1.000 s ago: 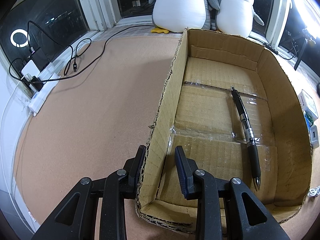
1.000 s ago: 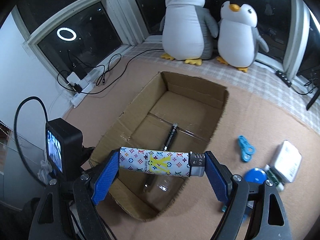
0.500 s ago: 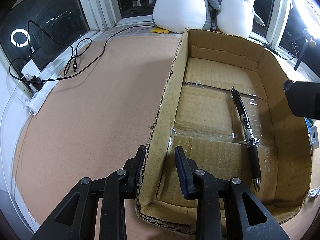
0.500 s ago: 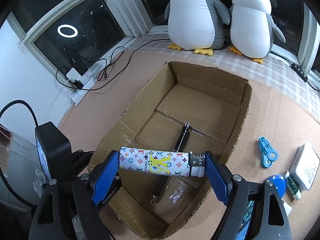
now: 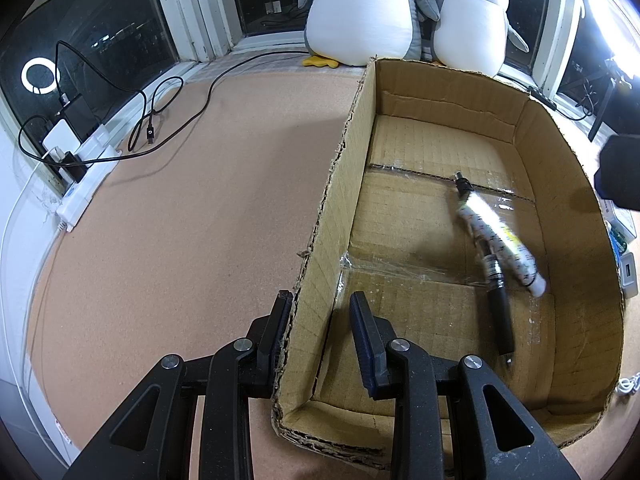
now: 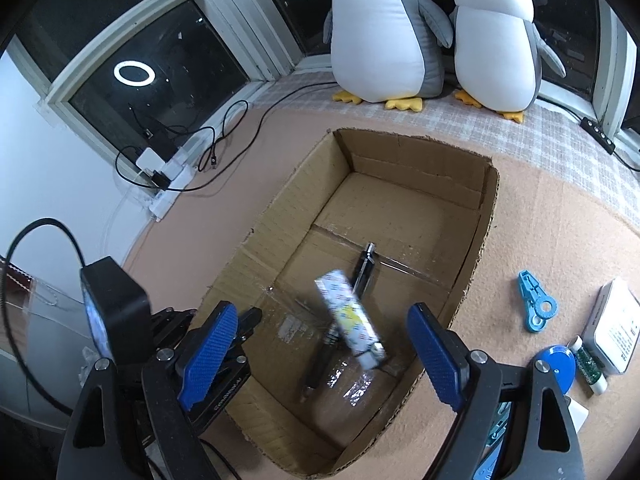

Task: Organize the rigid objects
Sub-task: 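Carry the patterned power bank into the box beside the pen and release, then move the right tool back to the white cable and close on it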

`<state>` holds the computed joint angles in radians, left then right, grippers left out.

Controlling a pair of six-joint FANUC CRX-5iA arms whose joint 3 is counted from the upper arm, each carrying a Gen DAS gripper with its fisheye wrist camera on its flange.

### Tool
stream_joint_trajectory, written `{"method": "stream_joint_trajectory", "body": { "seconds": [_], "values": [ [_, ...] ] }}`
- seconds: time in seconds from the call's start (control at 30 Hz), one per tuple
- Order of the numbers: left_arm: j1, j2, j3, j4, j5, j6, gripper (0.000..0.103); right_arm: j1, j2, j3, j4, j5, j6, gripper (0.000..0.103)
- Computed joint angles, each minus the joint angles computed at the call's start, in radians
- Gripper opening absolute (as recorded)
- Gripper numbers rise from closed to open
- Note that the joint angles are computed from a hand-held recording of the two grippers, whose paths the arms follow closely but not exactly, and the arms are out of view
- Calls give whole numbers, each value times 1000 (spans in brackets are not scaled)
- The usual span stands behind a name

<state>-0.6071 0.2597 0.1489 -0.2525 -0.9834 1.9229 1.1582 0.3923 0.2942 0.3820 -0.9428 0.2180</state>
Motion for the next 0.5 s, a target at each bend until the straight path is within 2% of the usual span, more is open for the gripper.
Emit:
{"method": "stream_joint_trajectory", "body": {
  "seconds": [0.2, 0.5],
  "values": [
    [2, -1, -2, 2, 1, -3, 32, 31, -58, -61, 71, -1, -74, 84],
    [4, -4, -7, 6, 8, -15, 32, 132, -200, -189, 225, -111, -266, 84]
  ]
}}
